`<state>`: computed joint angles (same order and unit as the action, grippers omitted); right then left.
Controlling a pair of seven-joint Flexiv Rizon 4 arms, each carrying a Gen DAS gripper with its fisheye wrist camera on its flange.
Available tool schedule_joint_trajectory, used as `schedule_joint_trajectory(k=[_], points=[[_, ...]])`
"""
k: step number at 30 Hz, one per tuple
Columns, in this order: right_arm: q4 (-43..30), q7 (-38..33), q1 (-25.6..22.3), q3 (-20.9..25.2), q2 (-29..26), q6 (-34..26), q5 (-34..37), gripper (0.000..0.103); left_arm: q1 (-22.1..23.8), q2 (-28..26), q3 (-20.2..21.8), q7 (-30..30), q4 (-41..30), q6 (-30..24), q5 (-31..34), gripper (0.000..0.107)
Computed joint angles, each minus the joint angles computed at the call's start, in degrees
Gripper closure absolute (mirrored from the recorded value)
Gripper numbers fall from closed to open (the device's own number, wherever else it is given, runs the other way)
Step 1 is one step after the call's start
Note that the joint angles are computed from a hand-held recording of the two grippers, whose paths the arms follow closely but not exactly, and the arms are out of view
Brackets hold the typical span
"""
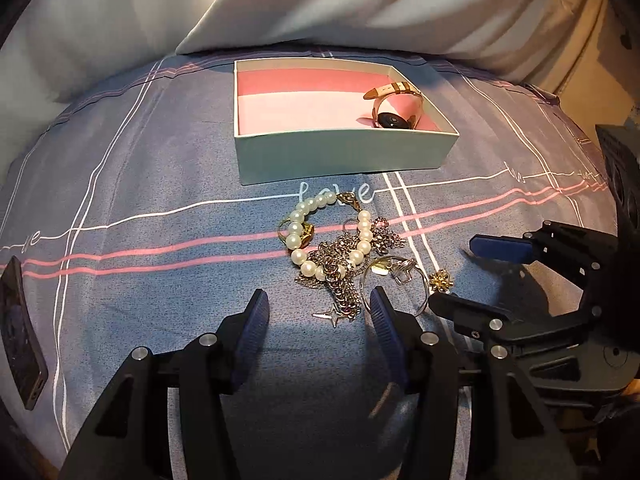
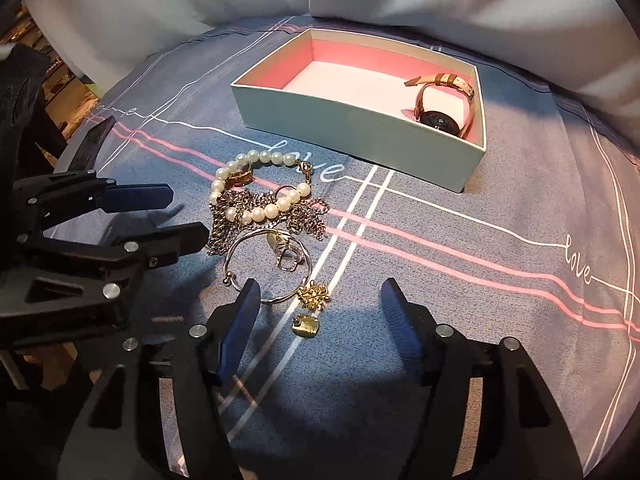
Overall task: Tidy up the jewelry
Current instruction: 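Move the right gripper back toward the jewelry pile, then lift the thin bangle with the left gripper while the right grasps a gold charm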
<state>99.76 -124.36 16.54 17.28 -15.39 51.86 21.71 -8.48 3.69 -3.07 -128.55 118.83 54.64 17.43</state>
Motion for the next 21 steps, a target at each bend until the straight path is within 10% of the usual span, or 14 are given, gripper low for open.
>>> schedule_joint_trajectory(k=[17,21], points=[[2.1,0.0,-2.4,-1.6,0.8,-0.6,-1.5,0.055,-4.2,-8.0,-0.3,10.4,-4.8,0.9,-2.6,0.054],[3.2,-2.5,-2.0,-1.2,1.5,-0.4,-2.1,0.054,-3.7,-9.2,0.0,21.8,-4.3,2.9,-6.5,0.045]])
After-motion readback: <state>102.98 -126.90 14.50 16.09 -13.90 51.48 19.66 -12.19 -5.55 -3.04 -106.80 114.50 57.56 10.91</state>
